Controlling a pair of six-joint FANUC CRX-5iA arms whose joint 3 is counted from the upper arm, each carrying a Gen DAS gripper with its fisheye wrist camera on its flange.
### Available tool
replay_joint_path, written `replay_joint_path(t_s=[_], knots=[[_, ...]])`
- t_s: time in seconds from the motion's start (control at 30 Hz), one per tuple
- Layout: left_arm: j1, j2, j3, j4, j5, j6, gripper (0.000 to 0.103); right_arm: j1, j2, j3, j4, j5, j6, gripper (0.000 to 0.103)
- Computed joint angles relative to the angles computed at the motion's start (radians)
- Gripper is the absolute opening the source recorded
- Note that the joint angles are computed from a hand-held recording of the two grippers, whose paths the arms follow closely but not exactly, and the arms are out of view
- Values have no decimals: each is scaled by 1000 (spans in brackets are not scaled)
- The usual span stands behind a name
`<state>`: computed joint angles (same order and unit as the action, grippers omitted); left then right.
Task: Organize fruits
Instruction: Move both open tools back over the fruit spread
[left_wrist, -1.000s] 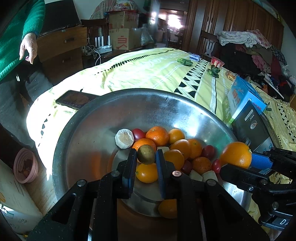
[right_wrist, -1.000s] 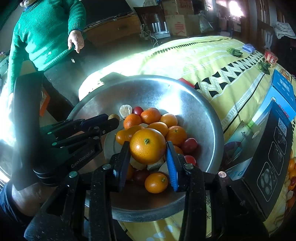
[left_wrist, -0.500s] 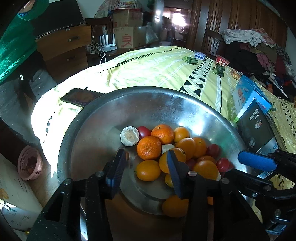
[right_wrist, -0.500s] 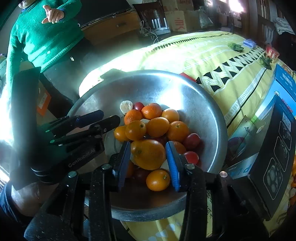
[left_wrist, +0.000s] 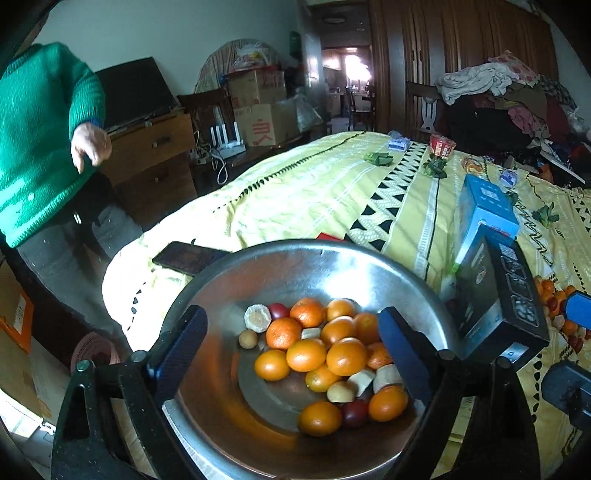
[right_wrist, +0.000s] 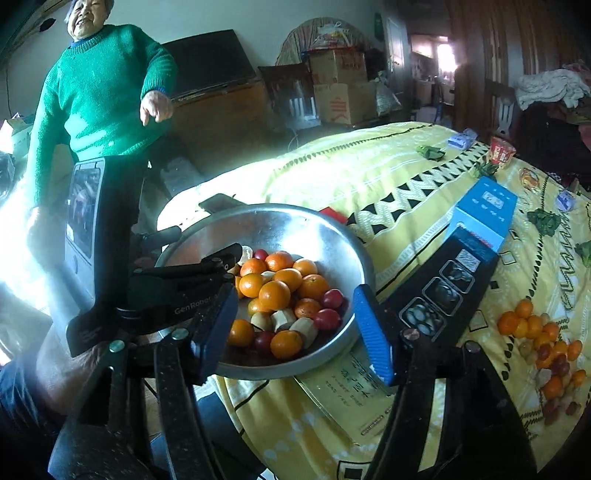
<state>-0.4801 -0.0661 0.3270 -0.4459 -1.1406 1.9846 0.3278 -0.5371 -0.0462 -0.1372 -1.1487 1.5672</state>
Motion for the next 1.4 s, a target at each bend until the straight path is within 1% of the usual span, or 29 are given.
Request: replay_joint_path(t_s=[0.13,0.33,0.43,0.47,0.53,0.57,0.63,0.67,0.7,0.77,0.8,0.83,0.87,0.93,1.0,1.1,1.23,1.27,1.37,1.4], knots=[[-78,28,62,-39,-15,-1,95,-69,-36,-9,-9,-5,10,71],[-172,70,128,-67,-34,-11,95,-239,-56,1,-99,-26,77,71],[-215,92,159,-72,-40,-20,96,-364,-62,11,-183,-52,143,72],[-230,101,168,-72,-40,-21,100,-407,-62,14,-211,-62,167,72],[-265,127,193,-64,-37,-34,102,-510,-62,18,-270,-82,221,72],[-282,139,202,-56,-35,-45,102,-559,-62,19,-295,-92,246,73],[-326,173,226,-41,-36,-73,103,-673,-64,9,-336,-103,301,78],[-345,189,230,-16,-26,-99,103,-724,-66,-4,-341,-99,319,86],[-360,205,231,17,-14,-130,103,-786,-61,-13,-353,-102,340,91],[-386,237,222,91,13,-189,103,-906,-36,-22,-384,-118,384,91],[-386,256,215,153,25,-226,103,-953,-22,-32,-378,-118,397,91],[-388,285,215,206,23,-259,103,-984,-8,-39,-369,-118,404,91],[-394,311,219,235,18,-281,103,-1015,10,-50,-357,-116,412,91],[-401,375,239,286,-2,-321,103,-1049,47,-74,-315,-107,415,91],[-392,439,262,336,-24,-339,103,-1067,76,-96,-283,-101,412,91],[-377,507,296,347,-37,-301,103,-1060,130,-120,-229,-72,385,91],[-362,566,331,325,-43,-237,103,-1042,175,-139,-189,-21,356,91],[-360,572,327,321,-35,-227,103,-1034,189,-143,-179,-8,349,91],[-356,562,284,321,27,-217,103,-1033,215,-162,-163,7,339,91],[-358,556,272,315,40,-212,103,-1038,220,-164,-171,10,343,95]])
